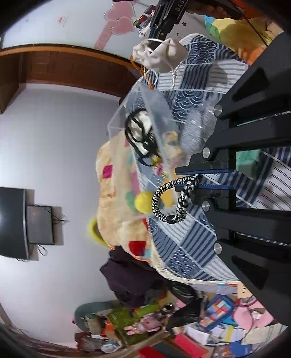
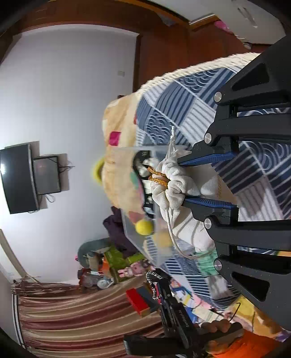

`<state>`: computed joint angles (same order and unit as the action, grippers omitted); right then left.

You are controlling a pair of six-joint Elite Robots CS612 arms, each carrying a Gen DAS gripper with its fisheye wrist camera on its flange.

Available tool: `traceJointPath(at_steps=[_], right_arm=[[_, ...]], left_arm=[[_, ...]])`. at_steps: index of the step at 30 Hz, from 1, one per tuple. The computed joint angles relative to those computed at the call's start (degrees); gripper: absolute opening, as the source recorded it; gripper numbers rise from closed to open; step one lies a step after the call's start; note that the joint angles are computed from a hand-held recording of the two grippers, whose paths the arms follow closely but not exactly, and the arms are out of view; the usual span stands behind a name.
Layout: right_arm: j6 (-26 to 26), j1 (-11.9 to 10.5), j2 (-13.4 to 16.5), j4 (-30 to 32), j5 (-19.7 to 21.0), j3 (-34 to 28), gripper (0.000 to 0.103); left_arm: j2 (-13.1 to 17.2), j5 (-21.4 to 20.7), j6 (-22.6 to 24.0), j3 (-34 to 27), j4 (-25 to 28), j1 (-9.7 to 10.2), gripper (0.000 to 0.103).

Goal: Organize soft objects
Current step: 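Grasp the beaded bracelet with the left tool while the right tool grasps the white drawstring pouch, then drop the bracelet into the clear box with the left tool while the right tool drops the pouch in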

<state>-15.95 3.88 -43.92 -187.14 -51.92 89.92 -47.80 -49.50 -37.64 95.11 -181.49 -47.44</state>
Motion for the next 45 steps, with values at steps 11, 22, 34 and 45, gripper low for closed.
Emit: traceJointPath(at_steps=[11, 22, 34, 45], right_arm=[[4.8, 1.6, 2.5, -4.7, -0.9, -5.8, 0.025], [4.0, 4.2, 5.7, 2.4, -4.5, -12.1, 0.026], [-0.6, 5.8, 7.0, 10.6, -10.2, -14.5, 0.026], [-3.0, 5.4, 5.6, 11.6, -9.2, -12.9, 0.035]], left_arm=[[2.4, -3.2, 6.0, -5.8, -1.0, 2.13, 0.007], [5.8, -9.8, 5.6, -12.1, 3.2, 4.66, 0.007], [7.9, -12.8, 2.9, -16.0, 11.3, 5.87, 0.007], [6.9, -13.1, 2.0, -14.8, 11.3, 5.58, 0.025]])
